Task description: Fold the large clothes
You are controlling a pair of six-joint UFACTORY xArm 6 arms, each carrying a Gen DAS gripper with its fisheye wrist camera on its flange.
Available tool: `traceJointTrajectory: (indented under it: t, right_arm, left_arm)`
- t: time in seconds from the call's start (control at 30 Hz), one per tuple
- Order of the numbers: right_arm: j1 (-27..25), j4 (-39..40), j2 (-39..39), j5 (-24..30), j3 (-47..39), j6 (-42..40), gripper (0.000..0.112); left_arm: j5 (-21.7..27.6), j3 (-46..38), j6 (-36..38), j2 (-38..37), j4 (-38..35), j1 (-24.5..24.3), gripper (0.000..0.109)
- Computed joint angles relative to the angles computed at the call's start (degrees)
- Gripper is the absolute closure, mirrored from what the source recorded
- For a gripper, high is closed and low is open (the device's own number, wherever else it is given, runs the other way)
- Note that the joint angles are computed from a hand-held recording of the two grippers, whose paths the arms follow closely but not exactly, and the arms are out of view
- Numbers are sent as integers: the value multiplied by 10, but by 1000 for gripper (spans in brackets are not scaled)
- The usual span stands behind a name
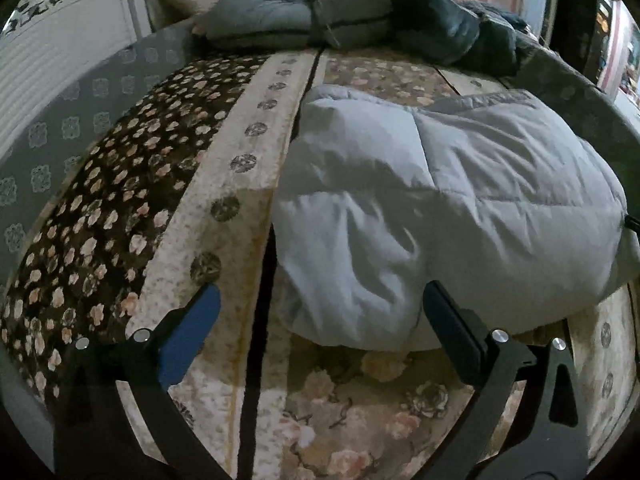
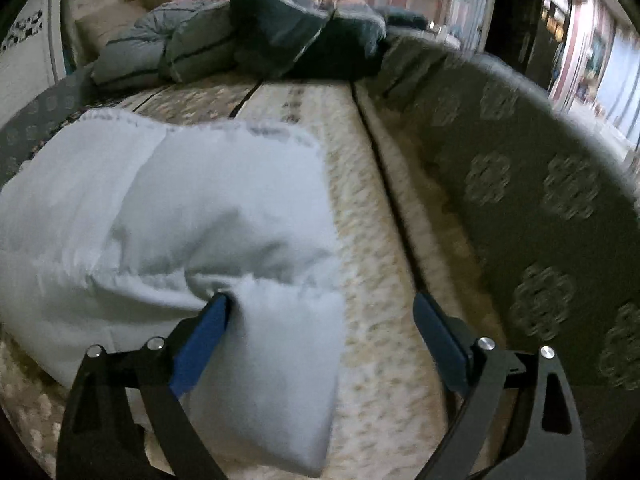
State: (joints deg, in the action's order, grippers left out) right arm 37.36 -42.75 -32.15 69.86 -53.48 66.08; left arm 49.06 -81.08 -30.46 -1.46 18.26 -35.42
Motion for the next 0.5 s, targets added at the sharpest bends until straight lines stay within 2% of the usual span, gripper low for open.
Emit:
traceJointTrajectory:
  t: [0.07, 0.17, 0.2, 0.27, 0.3, 0.37, 0.43, 0.5]
  right_arm:
    - [59, -73, -5, 84, -25, 74, 19]
    - [144, -126, -34, 138, -36, 159, 19]
    - [198, -149, -36, 168, -50, 187, 18]
    - [268, -168, -25, 212, -78, 203, 16]
    - [317, -174, -6, 251, -108, 211, 14]
    - [378, -186, 21, 295, -147, 233, 11]
    - [434, -195, 43, 320, -182, 267, 11]
    - [465, -181, 65, 333, -216, 297, 11]
  left_arm:
    - [1, 6, -28, -14, 18, -8, 8]
    - [16, 16, -82, -48, 73, -36, 8]
    - [24, 15, -100, -59, 93, -49, 8]
    - [45, 11, -128, -83, 126, -80, 8]
    - [55, 5, -140, -92, 138, -93, 8]
    - [72, -4, -168, -114, 165, -126, 8]
    - [98, -21, -188, -130, 194, -165, 8]
    - [149, -54, -196, -128, 224, -208, 8]
